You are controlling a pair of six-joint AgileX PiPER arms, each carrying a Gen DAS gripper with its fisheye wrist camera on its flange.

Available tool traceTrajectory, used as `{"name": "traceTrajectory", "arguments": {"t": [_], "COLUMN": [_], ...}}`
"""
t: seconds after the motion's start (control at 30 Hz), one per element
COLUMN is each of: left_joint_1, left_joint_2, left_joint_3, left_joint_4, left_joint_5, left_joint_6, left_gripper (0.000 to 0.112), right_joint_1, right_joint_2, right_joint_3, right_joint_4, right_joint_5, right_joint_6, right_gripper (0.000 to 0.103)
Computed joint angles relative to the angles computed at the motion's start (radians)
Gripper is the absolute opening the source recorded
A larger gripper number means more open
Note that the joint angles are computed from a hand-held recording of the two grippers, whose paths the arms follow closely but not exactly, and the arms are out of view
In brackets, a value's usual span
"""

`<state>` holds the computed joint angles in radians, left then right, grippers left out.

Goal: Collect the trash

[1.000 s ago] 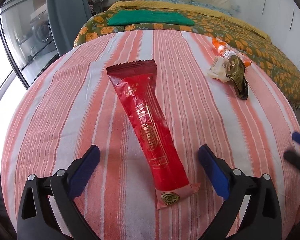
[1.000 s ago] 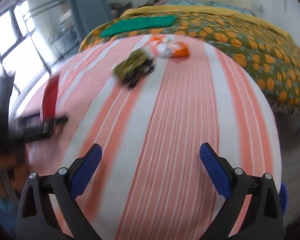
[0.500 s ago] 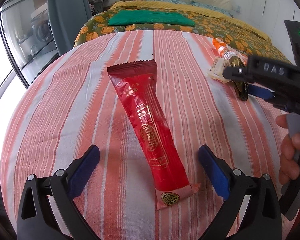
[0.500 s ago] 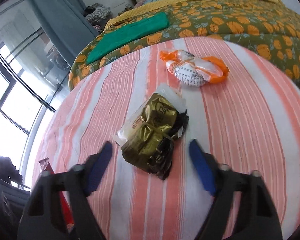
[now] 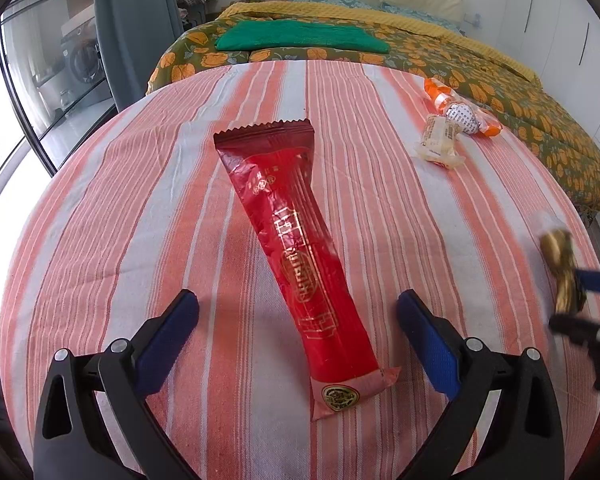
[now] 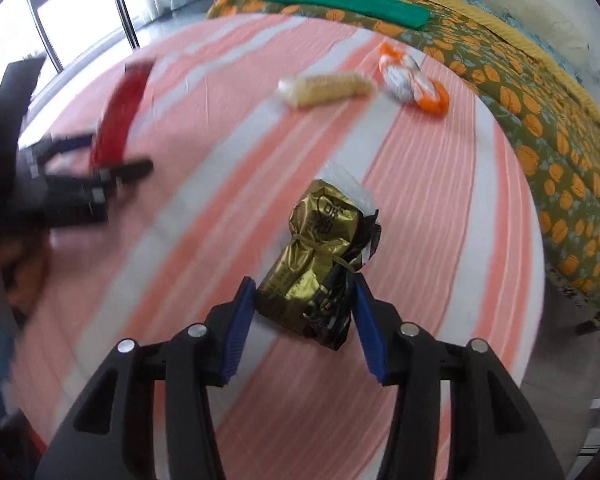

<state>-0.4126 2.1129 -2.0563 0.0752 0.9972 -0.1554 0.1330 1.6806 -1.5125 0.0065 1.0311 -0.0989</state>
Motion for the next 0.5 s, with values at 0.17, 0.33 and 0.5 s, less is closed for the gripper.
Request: {"name": "traceTrajectory", "arguments": {"t": [0.17,0.33,0.5], "left_joint_1": [0.07,0.148,0.166], "left_joint_2": [-0.095,-0.288,-0.312], "left_joint_3": [0.147,0.443,0.446], "left_joint_4": [-0.192,-0.335,-0.344], "left_joint_5": [-0.074,-0.166,-0.165], "left_joint_6": [0.167,0.348,0.352], "left_gripper": [0.097,0.097,0.097], "right_joint_1": [-0.074,-0.103,-0.127], "right_joint_2": [-0.115,-0.196,-0.197], "right_joint_3": [0.202,0.309,0.287], "right_joint_4": [0.136,0.186,0.211], "right_joint_5": [-0.147,-0.192,-0.166], "right_joint_6": [0.014,-0.021,-0.03], "right_gripper": [0.078,0.085,0.085]}}
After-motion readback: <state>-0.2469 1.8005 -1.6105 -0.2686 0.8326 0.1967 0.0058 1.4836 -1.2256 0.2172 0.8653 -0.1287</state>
